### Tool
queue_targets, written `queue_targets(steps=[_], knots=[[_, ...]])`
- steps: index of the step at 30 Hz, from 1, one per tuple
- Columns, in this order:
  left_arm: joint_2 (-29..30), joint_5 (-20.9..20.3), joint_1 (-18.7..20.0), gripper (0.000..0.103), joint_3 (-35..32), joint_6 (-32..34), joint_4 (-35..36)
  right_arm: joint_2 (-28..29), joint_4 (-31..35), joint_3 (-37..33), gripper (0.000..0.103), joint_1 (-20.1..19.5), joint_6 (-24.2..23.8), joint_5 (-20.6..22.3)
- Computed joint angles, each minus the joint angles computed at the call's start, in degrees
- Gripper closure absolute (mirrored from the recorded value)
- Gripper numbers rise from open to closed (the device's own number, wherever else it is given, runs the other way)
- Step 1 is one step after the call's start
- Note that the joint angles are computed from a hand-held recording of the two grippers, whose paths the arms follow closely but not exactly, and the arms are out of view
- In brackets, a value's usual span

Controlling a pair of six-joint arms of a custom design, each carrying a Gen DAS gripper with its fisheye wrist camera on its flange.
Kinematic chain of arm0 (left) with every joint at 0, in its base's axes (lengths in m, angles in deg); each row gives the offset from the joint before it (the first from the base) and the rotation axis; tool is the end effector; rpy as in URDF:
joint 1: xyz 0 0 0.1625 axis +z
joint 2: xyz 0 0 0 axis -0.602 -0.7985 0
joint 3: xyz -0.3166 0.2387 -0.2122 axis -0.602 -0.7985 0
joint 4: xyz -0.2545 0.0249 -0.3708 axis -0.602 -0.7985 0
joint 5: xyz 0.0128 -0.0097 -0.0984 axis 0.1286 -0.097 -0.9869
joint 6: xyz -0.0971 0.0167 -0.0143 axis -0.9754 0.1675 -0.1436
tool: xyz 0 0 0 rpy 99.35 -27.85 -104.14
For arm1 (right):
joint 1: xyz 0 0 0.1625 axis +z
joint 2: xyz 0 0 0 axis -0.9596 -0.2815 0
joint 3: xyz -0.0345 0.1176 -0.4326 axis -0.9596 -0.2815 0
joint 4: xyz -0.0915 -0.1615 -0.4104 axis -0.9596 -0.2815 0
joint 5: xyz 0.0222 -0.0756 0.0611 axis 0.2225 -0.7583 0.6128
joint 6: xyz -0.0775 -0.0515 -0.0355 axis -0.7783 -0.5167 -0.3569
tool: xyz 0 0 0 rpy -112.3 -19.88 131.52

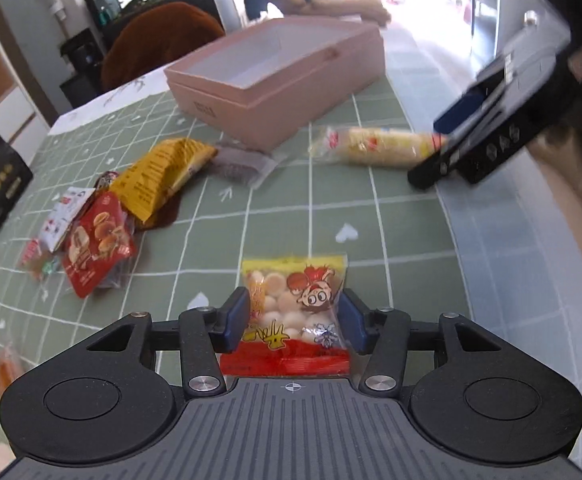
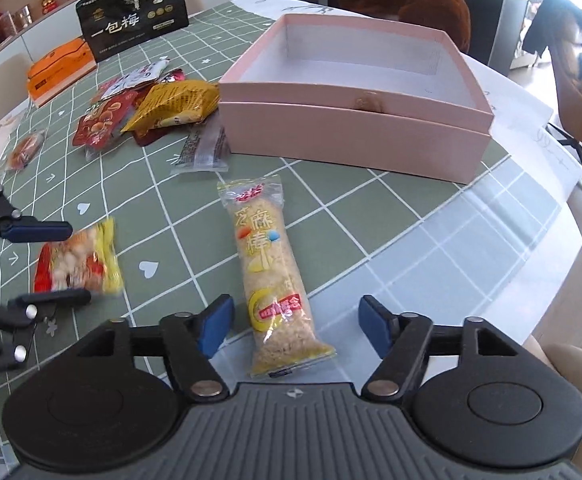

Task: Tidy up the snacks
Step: 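Carry the cartoon bag with the left gripper while the right gripper grasps the rice-cracker stick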

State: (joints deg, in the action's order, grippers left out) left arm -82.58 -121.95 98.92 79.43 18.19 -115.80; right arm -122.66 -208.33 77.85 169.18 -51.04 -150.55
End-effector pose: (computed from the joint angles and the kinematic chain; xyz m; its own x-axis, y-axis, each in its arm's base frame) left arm -0.1301 -0.6361 0.1233 -0.3237 0.7425 -0.5865 0.8905 0.4485 0.0762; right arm 0.1378 -0.6145 0.1071 -0.7573 -0.1024 0.6450 -0.4129 0.8402 -0.3514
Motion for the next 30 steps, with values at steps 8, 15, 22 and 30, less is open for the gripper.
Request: queue_targets(steps=[8, 15, 22, 30], knots=[[0.0, 1.4, 1.0, 0.045, -2.5, -11.9, 1.5, 2.3, 0.0, -2.7, 0.031, 0.6, -2.1, -0.5], [0.1, -1.3, 1.4, 0.026, -2.2, -12.9, 1.0, 3.5, -2.6, -2.5, 0.019, 0.7, -4.6, -0.1], [-0.5, -1.7, 0.7, 0.025, -0.5, -9.5, -0.6, 3.7, -2.4, -2.6, 0.017, 0.7, -5.0, 0.1], [-1.0, 1.1, 2.2, 0.024, -2.4, -11.7, 5.6, 3.7, -2.6, -2.7, 0.017, 0.6, -5.2, 0.3]])
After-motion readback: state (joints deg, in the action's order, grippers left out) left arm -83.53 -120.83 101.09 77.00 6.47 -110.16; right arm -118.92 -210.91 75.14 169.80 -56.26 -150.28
